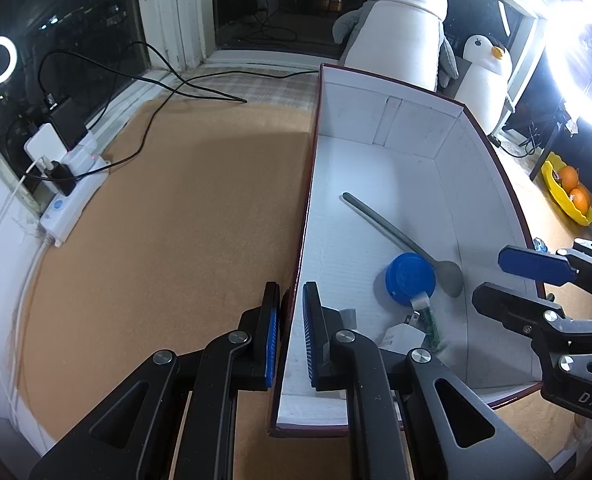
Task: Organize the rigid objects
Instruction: 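Carry the green tube into the box and open the right gripper, then move the right tool back toward the patterned lighter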
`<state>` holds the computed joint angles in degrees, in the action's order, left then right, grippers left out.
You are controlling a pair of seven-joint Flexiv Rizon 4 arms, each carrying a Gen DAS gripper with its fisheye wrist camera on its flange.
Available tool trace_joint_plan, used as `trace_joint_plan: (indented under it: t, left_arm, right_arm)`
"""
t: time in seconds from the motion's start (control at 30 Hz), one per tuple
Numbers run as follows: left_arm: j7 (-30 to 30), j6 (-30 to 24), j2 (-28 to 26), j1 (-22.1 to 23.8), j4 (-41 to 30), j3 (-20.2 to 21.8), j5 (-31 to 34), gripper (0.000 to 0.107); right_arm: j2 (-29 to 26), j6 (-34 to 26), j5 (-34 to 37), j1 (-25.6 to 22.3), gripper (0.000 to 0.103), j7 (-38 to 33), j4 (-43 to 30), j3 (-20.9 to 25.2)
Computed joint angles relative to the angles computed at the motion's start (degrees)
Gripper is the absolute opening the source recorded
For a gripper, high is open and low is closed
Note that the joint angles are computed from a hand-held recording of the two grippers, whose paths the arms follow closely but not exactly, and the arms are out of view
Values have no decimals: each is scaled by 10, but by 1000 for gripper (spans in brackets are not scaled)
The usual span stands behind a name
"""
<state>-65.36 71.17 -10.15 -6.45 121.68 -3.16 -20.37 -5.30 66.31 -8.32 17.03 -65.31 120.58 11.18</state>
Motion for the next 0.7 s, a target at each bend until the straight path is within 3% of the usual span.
trace_joint_plan:
  t: [0.37, 0.7]
  left_arm:
    - [-30, -8, -4, -5, -11, 9, 41, 10]
    - [-58, -21, -7, -7, -24, 16, 81, 10]
  right_arm:
    - [11, 21, 12, -6, 43, -5, 8, -1]
    - [57, 61, 48, -39, 43, -16, 37, -17]
